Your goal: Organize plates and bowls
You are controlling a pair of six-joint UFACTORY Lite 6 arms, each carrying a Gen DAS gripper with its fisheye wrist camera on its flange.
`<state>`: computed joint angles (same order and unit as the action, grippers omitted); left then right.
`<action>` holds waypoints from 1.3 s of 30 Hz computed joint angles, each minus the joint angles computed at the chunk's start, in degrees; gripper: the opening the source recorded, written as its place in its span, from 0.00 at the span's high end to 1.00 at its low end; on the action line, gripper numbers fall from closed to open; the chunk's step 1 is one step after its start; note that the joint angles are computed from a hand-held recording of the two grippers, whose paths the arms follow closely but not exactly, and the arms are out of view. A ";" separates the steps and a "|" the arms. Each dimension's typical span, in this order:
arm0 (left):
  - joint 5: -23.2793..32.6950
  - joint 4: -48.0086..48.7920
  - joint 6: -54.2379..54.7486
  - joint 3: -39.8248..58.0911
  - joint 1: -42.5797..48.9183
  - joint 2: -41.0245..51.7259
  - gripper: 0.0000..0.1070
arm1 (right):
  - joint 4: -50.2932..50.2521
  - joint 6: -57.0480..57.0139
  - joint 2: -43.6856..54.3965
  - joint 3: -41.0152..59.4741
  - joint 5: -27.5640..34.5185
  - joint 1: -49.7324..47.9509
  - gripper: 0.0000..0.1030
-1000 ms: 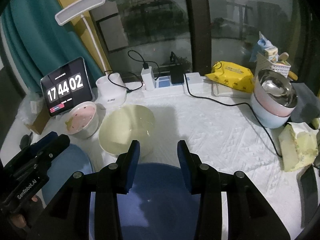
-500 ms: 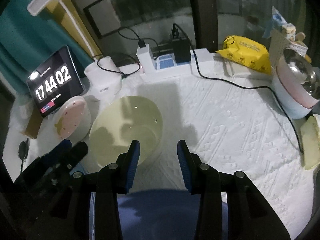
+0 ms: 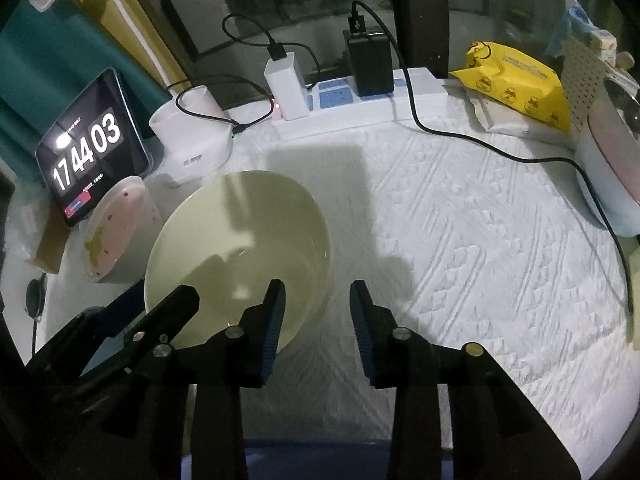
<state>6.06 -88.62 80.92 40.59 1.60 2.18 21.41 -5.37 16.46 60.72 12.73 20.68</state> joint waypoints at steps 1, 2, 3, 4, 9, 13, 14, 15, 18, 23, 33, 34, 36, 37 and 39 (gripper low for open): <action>0.72 -1.52 1.75 0.05 0.32 0.28 0.56 | 0.22 -0.52 0.01 -0.01 -0.13 0.16 0.76; 1.88 -3.00 3.47 0.05 0.79 0.62 0.57 | -0.88 0.38 -0.01 -0.10 -0.42 0.30 0.77; 2.34 -3.55 4.20 0.05 0.97 0.77 0.58 | -2.09 1.38 -0.10 -0.27 -0.75 0.52 0.77; 2.54 -5.59 6.50 -0.06 0.89 0.86 0.60 | -4.42 3.42 -0.17 -0.39 -1.09 0.86 0.78; 1.95 -10.75 11.77 -1.01 -0.44 0.09 0.64 | -7.82 6.31 -0.61 -1.02 -2.20 1.30 0.81; 2.41 -9.45 10.64 -1.19 -0.11 -0.13 0.65 | -8.96 7.12 -1.67 -2.33 -3.32 1.32 0.82; 2.43 -9.48 10.73 -1.48 -0.11 -0.50 0.66 | -11.51 9.70 -2.12 -2.79 -3.72 1.51 0.83; 2.37 -9.86 11.12 -1.73 -0.21 -0.84 0.66 | -12.05 10.19 -2.52 -3.13 -3.92 1.52 0.83; 2.31 -10.87 12.14 -2.71 -0.39 -2.36 0.66 | -13.23 11.03 -4.27 -4.46 -4.68 1.62 0.84; 2.41 -7.63 8.73 -4.03 -0.53 -5.39 0.66 | -11.87 9.21 -7.52 -6.33 -5.24 1.42 0.84; 0.49 5.54 -4.64 -7.01 -1.70 -14.59 0.66 | -9.76 6.98 -15.24 -10.05 -4.83 1.84 0.84; 0.27 9.06 -8.25 -7.31 -1.91 -15.68 0.66 | -10.87 8.16 -15.52 -10.05 -4.77 2.02 0.84; 0.40 14.96 -14.08 -7.86 -1.87 -17.39 0.66 | -12.71 10.11 -17.07 -10.82 -4.60 2.26 0.84; 0.43 17.07 -16.27 -8.11 -1.92 -18.11 0.66 | -12.94 10.41 -17.93 -11.33 -4.50 2.30 0.84; 0.38 22.75 -22.15 -8.63 -2.19 -19.82 0.66 | -13.85 11.40 -19.49 -12.25 -4.41 2.43 0.84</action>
